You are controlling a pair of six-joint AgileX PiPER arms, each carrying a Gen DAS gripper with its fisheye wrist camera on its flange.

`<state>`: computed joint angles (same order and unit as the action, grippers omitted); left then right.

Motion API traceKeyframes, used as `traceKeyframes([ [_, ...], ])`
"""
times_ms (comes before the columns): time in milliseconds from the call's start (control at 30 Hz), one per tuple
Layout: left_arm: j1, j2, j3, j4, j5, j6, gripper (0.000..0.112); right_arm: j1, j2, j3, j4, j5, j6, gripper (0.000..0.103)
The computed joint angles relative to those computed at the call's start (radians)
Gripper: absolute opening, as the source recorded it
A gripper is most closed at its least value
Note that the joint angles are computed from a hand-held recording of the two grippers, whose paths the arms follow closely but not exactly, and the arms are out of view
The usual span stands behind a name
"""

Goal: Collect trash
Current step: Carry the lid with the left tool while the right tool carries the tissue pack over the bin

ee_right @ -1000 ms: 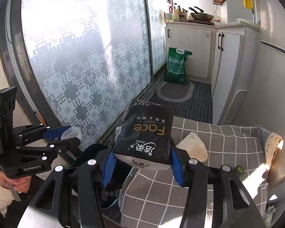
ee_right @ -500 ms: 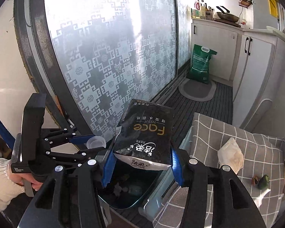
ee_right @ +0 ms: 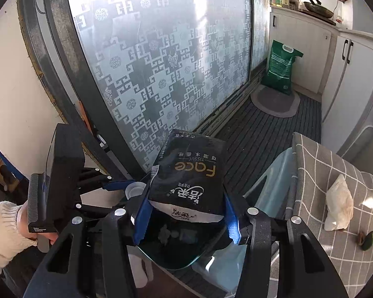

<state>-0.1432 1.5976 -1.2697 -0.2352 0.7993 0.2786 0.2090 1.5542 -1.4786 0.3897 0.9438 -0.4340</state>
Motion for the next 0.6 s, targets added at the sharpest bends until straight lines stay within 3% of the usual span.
traceKeyframes([
  [600, 0.053, 0.082, 0.046, -0.017, 0.032, 0.055, 0.042, 0.079, 0.124, -0.061, -0.081, 0.051, 0.101, 0.051],
])
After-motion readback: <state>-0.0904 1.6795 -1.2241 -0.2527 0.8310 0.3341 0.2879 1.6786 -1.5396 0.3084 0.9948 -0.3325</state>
